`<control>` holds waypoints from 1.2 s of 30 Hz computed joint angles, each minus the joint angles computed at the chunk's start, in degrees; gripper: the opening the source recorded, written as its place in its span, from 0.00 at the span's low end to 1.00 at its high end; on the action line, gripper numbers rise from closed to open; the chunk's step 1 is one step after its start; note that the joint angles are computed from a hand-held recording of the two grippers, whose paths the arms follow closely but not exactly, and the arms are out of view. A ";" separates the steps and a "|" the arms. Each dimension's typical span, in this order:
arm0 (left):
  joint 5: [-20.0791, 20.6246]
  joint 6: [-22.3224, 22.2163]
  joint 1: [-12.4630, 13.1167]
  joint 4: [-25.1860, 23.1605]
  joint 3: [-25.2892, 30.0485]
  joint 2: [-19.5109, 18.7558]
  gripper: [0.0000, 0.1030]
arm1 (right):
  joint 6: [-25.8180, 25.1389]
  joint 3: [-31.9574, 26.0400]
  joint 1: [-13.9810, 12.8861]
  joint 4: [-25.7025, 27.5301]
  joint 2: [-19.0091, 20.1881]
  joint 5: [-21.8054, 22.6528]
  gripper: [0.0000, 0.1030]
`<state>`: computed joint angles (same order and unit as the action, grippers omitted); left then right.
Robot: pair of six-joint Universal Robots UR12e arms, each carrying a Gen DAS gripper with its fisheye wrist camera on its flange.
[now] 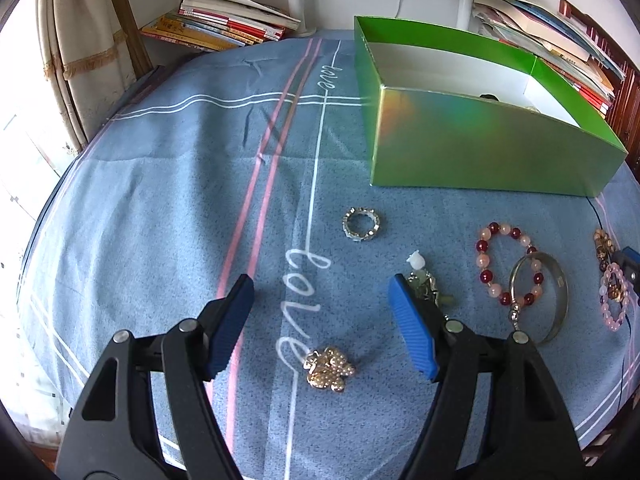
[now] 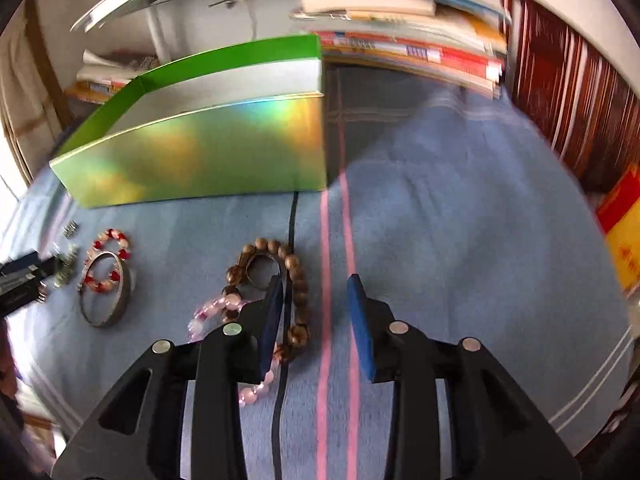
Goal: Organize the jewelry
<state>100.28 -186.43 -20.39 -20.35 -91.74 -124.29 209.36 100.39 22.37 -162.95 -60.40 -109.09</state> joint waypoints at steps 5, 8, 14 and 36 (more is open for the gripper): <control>-0.70 0.15 0.05 0.70 -0.97 0.53 0.70 | -2.11 0.36 -0.13 -1.04 -0.42 3.62 0.08; -1.76 1.61 -0.09 2.71 -2.01 1.17 0.72 | -2.48 1.14 0.21 -4.07 -0.94 3.60 0.08; -2.05 3.14 -0.72 3.79 -2.13 1.42 0.73 | -3.29 2.52 0.94 -11.46 -3.13 2.58 0.08; -3.69 5.18 -1.74 3.15 -1.42 0.74 0.75 | 4.96 3.88 -1.21 -0.21 -2.95 -4.09 0.32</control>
<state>96.58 -181.25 -22.14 -17.20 -93.16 -123.55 214.32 104.27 21.16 -163.16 -63.35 -113.19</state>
